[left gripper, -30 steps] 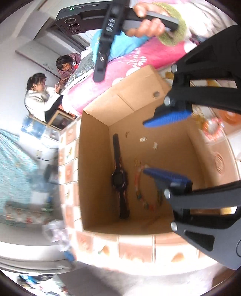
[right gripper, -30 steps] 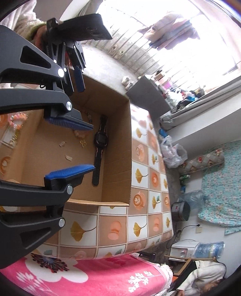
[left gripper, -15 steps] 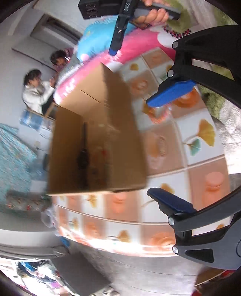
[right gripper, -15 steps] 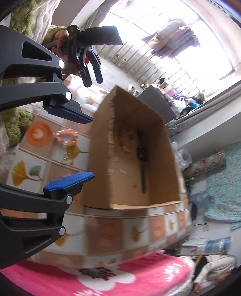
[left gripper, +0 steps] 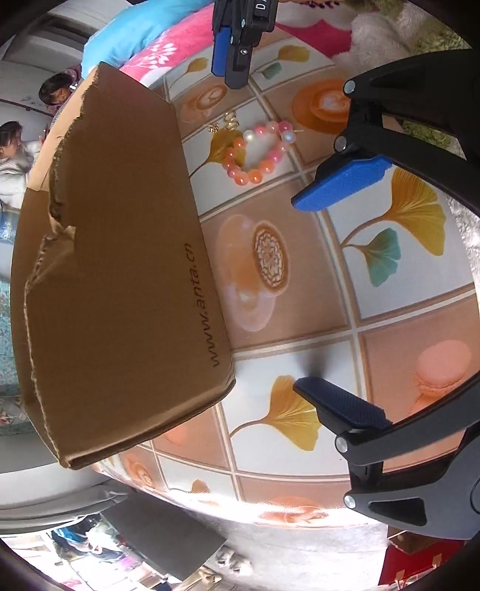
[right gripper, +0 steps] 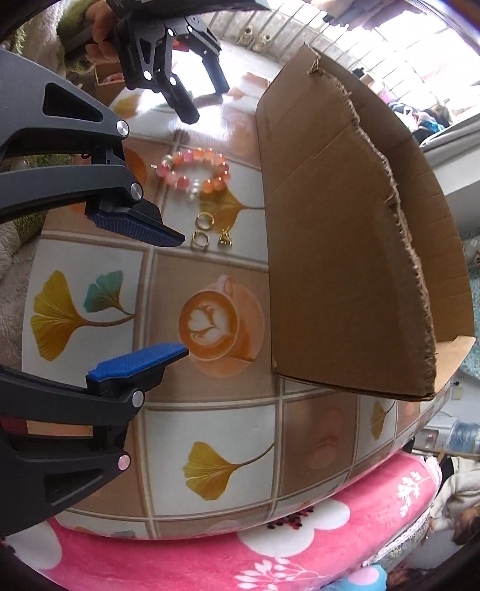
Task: Organize jewelry
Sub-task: 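Withdraw the open left tool from the box back to the jewelry, then lower the open left tool onto the small gold ring beside the box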
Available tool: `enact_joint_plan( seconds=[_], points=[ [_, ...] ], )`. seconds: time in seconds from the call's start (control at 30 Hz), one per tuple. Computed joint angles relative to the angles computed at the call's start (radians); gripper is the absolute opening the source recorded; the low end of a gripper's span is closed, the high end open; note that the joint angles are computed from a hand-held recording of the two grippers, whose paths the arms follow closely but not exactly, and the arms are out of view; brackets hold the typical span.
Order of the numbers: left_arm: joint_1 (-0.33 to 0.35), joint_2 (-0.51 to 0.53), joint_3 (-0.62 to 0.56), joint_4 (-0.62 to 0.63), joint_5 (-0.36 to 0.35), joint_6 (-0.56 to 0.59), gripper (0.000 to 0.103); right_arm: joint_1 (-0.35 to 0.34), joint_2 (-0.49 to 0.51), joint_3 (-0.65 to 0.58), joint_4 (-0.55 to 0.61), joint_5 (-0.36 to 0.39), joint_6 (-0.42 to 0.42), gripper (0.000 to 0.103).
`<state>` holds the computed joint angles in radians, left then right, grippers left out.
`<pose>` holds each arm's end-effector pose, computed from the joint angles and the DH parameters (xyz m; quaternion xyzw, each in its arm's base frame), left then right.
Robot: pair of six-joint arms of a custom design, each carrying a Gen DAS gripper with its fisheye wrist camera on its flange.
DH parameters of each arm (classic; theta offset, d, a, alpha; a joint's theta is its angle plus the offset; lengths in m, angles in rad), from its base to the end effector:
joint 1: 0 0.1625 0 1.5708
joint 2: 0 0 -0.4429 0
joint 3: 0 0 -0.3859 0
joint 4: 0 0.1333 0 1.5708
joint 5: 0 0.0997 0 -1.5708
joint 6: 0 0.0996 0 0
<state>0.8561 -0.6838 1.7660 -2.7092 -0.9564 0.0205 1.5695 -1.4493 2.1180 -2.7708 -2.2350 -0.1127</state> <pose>-0.2679 -0.5998 0.0259 0.3345 0.8922 -0.1280 0.2751 0.0713 -0.4822 0.3458 -0.0347 -0.9155 0.2299 0.3282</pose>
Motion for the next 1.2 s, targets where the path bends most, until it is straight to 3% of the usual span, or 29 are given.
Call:
enact_joint_plan(
  seconds=[0.23,0.33,0.43,0.7,0.97,1.2],
  points=[
    [-0.001,0.015,0.022,-0.081,0.028,0.034,0.095,0.000,0.032,0.004,-0.056,-0.077,0.000,0.054],
    [0.002,0.013,0.046,-0.138,0.025,0.061,0.095,0.007,0.061,0.015,-0.108,-0.118,-0.026,0.068],
    [-0.003,0.008,0.066,-0.162,0.026,0.061,0.095,0.011,0.074,0.035,-0.152,-0.136,-0.062,0.073],
    [-0.002,0.000,0.038,-0.081,0.024,0.048,0.096,0.015,0.089,0.050,-0.165,-0.134,-0.071,0.096],
    [0.001,0.014,-0.003,-0.032,0.022,0.041,0.096,0.006,0.086,0.050,-0.184,-0.122,-0.093,0.097],
    [0.001,0.013,0.014,-0.073,0.023,0.056,0.096,-0.005,0.090,0.063,-0.250,-0.107,-0.136,0.097]
  ],
)
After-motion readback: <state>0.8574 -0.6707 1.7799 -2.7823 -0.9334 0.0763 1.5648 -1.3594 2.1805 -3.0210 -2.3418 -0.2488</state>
